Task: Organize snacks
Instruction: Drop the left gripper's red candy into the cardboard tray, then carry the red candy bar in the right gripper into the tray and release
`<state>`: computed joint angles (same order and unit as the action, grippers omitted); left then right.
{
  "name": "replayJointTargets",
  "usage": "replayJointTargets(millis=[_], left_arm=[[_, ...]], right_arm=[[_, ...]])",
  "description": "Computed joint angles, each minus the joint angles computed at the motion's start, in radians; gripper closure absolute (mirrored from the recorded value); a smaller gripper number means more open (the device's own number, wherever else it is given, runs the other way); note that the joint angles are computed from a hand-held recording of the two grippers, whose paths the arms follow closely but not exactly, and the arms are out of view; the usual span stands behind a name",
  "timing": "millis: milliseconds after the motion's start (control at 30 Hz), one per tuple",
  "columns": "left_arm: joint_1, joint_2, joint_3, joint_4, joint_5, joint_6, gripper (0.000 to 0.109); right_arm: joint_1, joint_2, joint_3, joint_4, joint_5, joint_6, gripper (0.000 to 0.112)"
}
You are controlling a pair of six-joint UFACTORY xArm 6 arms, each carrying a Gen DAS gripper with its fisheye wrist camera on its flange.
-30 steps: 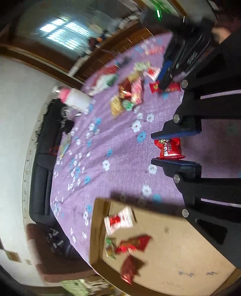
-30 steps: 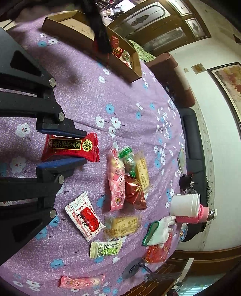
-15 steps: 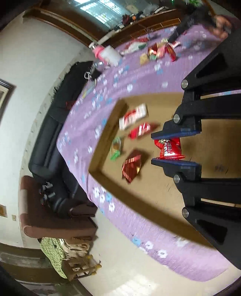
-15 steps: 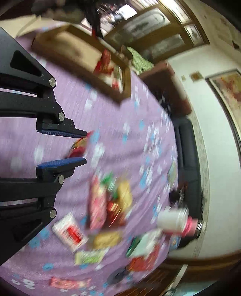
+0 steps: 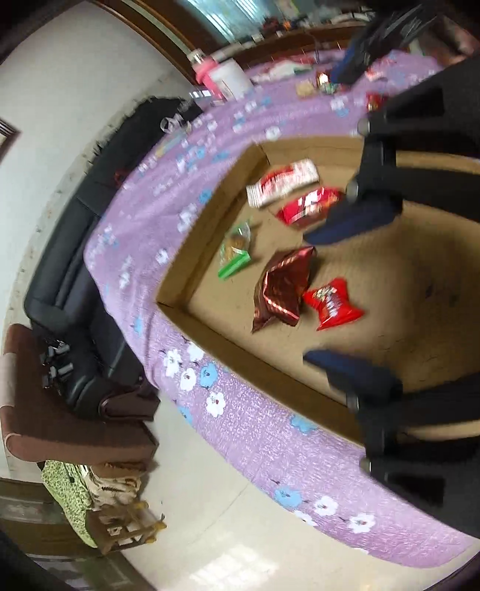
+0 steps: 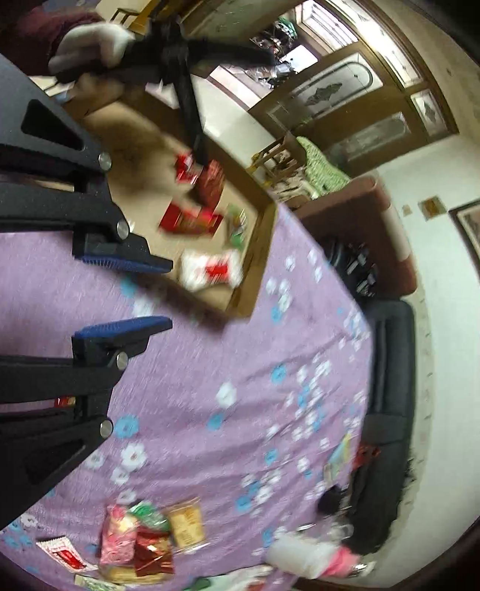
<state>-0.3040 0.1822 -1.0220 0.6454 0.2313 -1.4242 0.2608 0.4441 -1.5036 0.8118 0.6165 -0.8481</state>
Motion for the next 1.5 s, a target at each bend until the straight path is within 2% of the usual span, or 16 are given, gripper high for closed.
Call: replayJointTargets(millis=[67, 100, 200, 233, 300, 467, 567, 600, 667, 833, 1000, 1167, 1333, 1500], left_arm=[[0.001, -0.055, 0.044, 0.108, -0.031, -0.090, 0.047], [0.001, -0.093, 0.072, 0.189, -0.045, -0.162, 0.046], [-0.007, -0.175, 0.122, 0.394, -0.066, -0.368, 0.036], [-0.015, -0.209, 0.140, 0.491, -0.067, -0.467, 0.034], [-0.035, -0.247, 0.166, 0.578, -0.051, -0.558, 0.034], [-0.094, -0.331, 0.252, 0.663, -0.014, -0.702, 0.034], [-0.108, -0.354, 0.293, 0.719, -0.016, -0.818, 0.034], [-0.117, -0.361, 0.302, 0.712, -0.009, -0.824, 0.034], [-0.144, -0.373, 0.320, 0.683, 0.032, -0.815, 0.034], [-0.248, -0.410, 0.340, 0.582, 0.225, -0.727, 0.034], [-0.304, -0.426, 0.339, 0.593, 0.327, -0.702, 0.034], [-0.299, -0.436, 0.364, 0.630, 0.318, -0.713, 0.034], [-0.267, -0.467, 0.420, 0.647, 0.283, -0.740, 0.034], [-0.238, -0.521, 0.486, 0.638, 0.272, -0.757, 0.034]], right_arm=[[-0.038, 0.025, -0.009, -0.053, -0.003, 0.027, 0.067], [-0.053, 0.036, -0.015, -0.070, -0.001, 0.039, 0.067], [-0.112, 0.079, -0.047, -0.109, 0.084, 0.062, 0.067], [-0.125, 0.086, -0.046, -0.105, 0.116, 0.049, 0.067], [-0.136, 0.079, -0.030, -0.088, 0.163, 0.012, 0.066], [-0.125, 0.006, 0.077, -0.045, 0.137, -0.088, 0.062], [-0.081, -0.037, 0.163, -0.112, -0.015, -0.066, 0.065], [-0.070, -0.046, 0.184, -0.148, -0.063, -0.045, 0.078], [-0.060, -0.068, 0.232, -0.188, -0.138, -0.040, 0.091], [-0.067, -0.104, 0.268, -0.134, -0.173, -0.063, 0.093], [-0.054, -0.170, 0.235, -0.007, -0.081, -0.118, 0.093], [0.016, -0.136, 0.111, 0.000, 0.067, -0.068, 0.092], [0.120, 0.008, -0.053, -0.110, 0.128, 0.054, 0.092], [0.182, 0.161, -0.211, -0.225, 0.130, 0.176, 0.091]])
